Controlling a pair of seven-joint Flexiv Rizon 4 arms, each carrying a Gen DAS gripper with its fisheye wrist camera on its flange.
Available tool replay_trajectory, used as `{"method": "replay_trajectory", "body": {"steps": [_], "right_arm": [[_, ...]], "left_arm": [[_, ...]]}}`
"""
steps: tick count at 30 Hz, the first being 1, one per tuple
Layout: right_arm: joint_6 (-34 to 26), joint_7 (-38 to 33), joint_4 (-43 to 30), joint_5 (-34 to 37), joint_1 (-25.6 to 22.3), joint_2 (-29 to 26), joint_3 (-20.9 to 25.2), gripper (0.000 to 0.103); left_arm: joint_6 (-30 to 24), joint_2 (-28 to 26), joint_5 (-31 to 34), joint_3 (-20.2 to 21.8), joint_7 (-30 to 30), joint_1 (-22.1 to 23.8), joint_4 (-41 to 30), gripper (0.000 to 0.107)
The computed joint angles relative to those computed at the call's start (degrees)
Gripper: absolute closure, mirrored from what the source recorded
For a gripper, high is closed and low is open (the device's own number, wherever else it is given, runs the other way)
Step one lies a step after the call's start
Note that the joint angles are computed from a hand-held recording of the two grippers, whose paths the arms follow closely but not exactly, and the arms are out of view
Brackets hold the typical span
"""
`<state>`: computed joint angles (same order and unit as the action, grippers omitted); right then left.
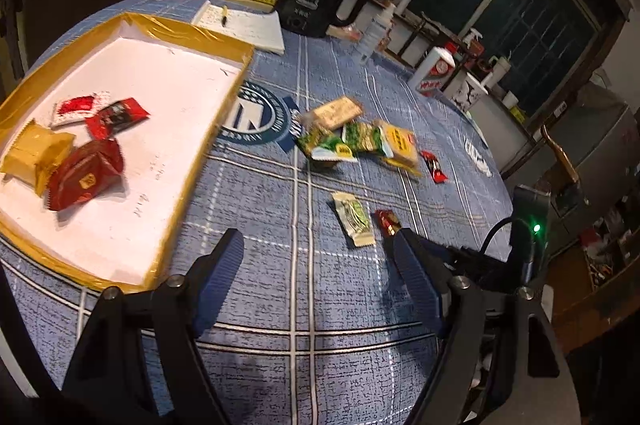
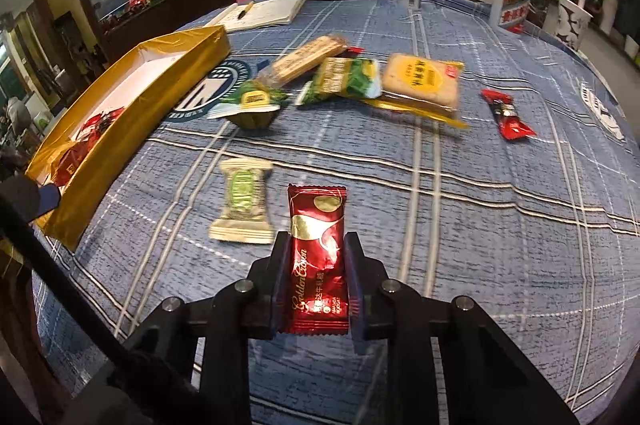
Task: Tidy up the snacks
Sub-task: 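Grasp the Golden Crown bar with the right tool while the left tool grasps the green-white candy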
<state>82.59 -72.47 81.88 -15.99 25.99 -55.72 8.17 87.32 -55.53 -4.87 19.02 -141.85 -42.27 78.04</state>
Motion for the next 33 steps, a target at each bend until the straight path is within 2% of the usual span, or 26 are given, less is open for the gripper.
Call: {"method": "replay_trajectory", "body": {"steps": [6,17,22,24,27,28,29,30,31,33], "right_arm": [[1.0,2.0,0.7,0.6,-0.5,0.6,-1.8,0.078],[4.2,0.9,3.4,1.8,-4.7,2.3,1.6,0.077],[4.7,0.0,4.0,2.2,-6.1,2.6,3.2,0.077],[5.2,-0.5,4.3,2.3,-6.6,2.8,3.7,0.077],[5.8,-1.0,4.6,2.6,-7.1,2.9,4.3,0.077],[5.9,-1.1,4.7,2.6,-7.2,2.9,4.4,0.077],[6.1,-1.2,4.7,2.6,-7.3,3.0,4.6,0.077],[6.1,-1.2,4.7,2.6,-7.3,3.0,4.6,0.078],[6.1,-1.3,4.7,2.7,-7.3,3.0,4.7,0.078],[6.1,-1.4,4.7,2.7,-7.4,3.0,5.0,0.077]], "left_arm": [[-7.3,-3.1,1.3,-1.9,2.0,1.5,-7.2,0.029],[-27.7,-14.2,7.2,-5.4,4.4,5.8,-32.5,0.029],[-35.0,-18.3,10.6,-6.5,4.8,6.9,-42.0,0.029],[-36.1,-19.0,11.6,-7.8,4.8,7.5,-43.4,0.031],[-37.7,-19.9,14.1,-8.6,4.8,7.8,-45.5,0.041],[-38.9,-20.2,15.0,-8.4,4.9,7.7,-46.5,0.05],[-40.1,-20.5,16.0,-8.3,5.2,7.7,-47.5,0.067],[-40.6,-20.5,16.9,-8.3,5.4,7.6,-47.9,0.076],[-40.5,-20.5,17.5,-8.7,5.9,7.8,-47.8,0.08],[-39.4,-19.9,18.4,-9.4,6.2,8.0,-46.6,0.08]]}}
